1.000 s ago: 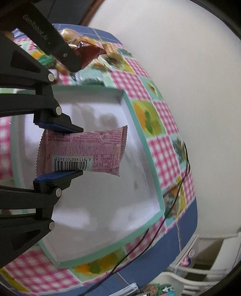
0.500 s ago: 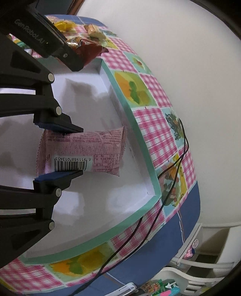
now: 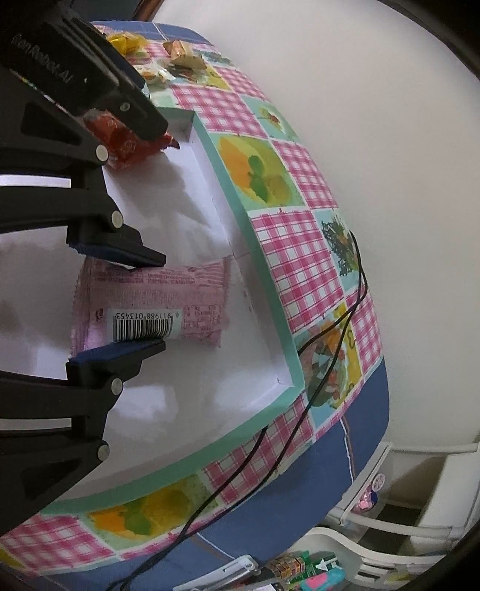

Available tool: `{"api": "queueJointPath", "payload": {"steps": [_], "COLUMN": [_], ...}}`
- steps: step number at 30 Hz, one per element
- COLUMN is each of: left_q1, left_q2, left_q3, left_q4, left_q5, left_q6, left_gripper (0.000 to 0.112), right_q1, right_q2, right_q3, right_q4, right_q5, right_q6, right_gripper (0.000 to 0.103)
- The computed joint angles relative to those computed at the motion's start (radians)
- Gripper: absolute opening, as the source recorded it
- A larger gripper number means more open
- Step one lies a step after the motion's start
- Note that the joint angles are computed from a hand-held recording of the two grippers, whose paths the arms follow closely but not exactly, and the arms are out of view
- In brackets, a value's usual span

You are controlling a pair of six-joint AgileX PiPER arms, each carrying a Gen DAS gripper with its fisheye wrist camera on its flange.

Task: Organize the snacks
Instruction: 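Carry both packets over the white tray and open both grippers to drop them, then withdraw both grippers from the tray back toward the snack pile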

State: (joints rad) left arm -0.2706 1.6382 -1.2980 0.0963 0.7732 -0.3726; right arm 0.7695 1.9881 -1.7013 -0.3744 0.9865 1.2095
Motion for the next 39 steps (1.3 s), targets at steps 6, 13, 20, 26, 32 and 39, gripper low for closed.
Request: {"api": "queueJointPath", "payload": {"steps": [6,13,20,26,32,39], "left_q1": [0.039,0.081,0.103,0.145,0.175,0.219], "left_q2": [-0.045,-0.129,-0.226,-0.316,-0.395,-0.492], "left_q3": [-0.017,0.058,0.140,0.233,0.305,0.351], "left_q4": [0.013,0.047,0.120,0.168,0.185,0.122], "left_q5": [0.094,0.118,0.122,0.102,0.102,0.107], "left_q6": [-0.008,-0.056,-0.088,-0.111,-0.101,-0.019], "left_gripper": [0.091,0.096,0.103,0.103,0.103,0.103], "right_q1": [0.034,0.084,0.148,0.184,0.235,0.350], "right_q2": [-0.024,-0.044,-0.068,-0.110,-0.104,-0.085], "right_q3": [-0.024,-0.017,-0.001,0.038,0.003,-0.050], "right_q4": [-0.020,-0.019,-0.063,-0.074,-0.070,-0.213], "right_q5": [0.065,0.103,0.122,0.080,0.108,0.211], "right_q6": [0.004,0.011,0.062,0.117,0.128,0.179], "right_gripper": [0.068,0.085,0.103,0.103,0.103,0.103]}}
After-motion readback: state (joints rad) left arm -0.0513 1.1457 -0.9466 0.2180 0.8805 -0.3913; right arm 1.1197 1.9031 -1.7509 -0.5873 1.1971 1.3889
